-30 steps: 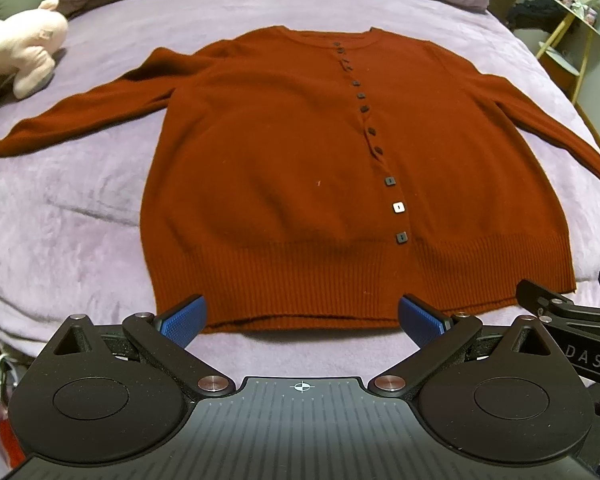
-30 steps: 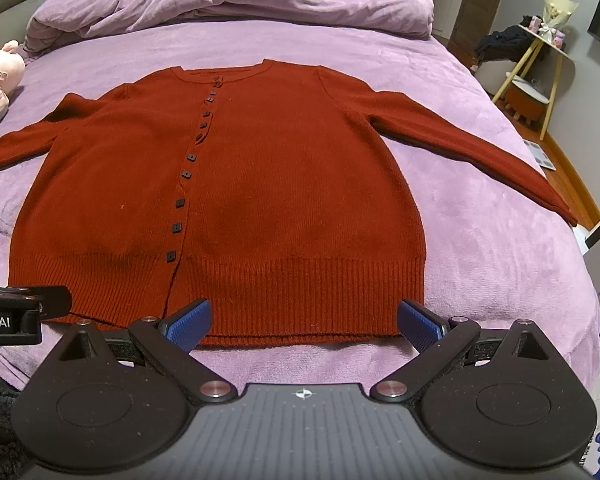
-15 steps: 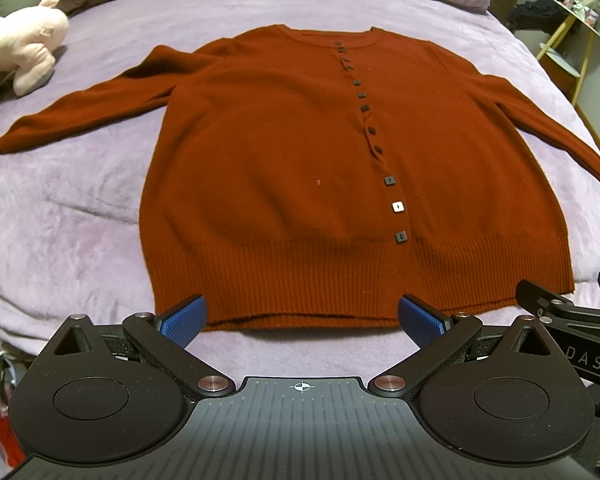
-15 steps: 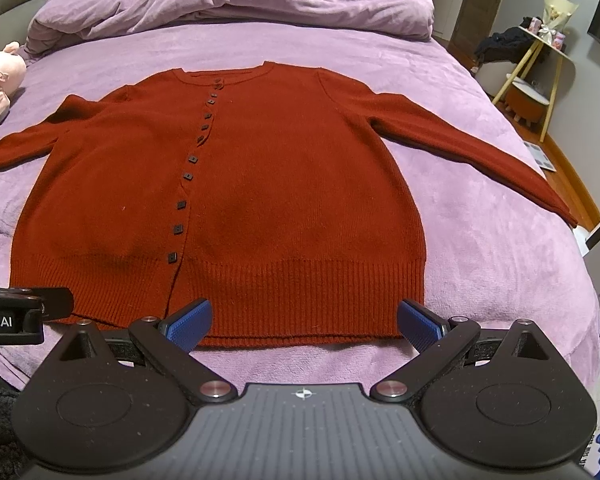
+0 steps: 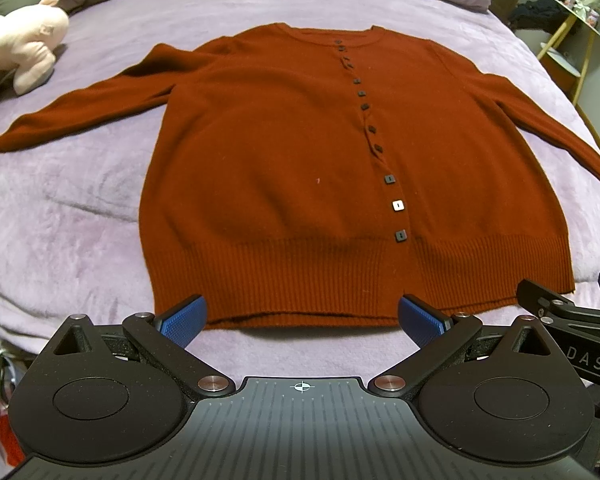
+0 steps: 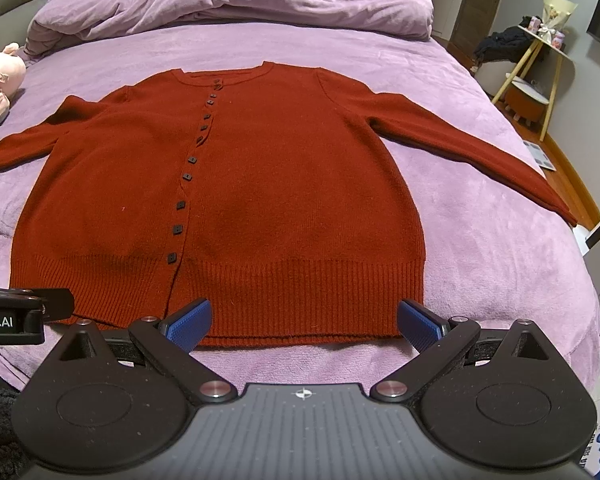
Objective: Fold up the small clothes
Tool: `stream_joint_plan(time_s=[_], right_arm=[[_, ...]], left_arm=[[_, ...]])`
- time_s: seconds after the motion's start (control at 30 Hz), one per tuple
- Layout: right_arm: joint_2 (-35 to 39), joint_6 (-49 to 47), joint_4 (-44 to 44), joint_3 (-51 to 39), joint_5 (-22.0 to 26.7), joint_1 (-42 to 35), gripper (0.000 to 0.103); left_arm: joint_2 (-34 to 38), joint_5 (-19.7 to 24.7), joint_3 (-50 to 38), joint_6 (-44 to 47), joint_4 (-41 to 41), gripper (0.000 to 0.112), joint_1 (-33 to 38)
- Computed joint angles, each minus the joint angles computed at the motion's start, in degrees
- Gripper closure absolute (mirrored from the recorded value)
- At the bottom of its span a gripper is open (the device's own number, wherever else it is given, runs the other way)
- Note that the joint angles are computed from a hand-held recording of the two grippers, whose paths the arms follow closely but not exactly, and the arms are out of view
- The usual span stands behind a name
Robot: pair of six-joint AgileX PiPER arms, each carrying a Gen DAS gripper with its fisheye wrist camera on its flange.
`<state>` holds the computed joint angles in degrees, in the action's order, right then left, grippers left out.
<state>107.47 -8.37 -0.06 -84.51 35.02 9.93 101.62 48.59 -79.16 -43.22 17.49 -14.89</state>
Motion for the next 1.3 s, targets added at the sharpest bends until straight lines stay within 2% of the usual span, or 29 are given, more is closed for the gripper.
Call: stream_joint_plan(time_s=[0.73,1.3], right_arm=[[0.6,-0.9,1.2,-0.6,0.6,-0.4,0.004],[4.5,-2.6,4.0,-4.9,4.3,-1.6,0.004]], left_arm=[[1.0,0.7,-1.1,0.8,-1.2,0.009,0.3],[4.8,3.1,-4.8,4.2,-4.1,0.009,1.2]])
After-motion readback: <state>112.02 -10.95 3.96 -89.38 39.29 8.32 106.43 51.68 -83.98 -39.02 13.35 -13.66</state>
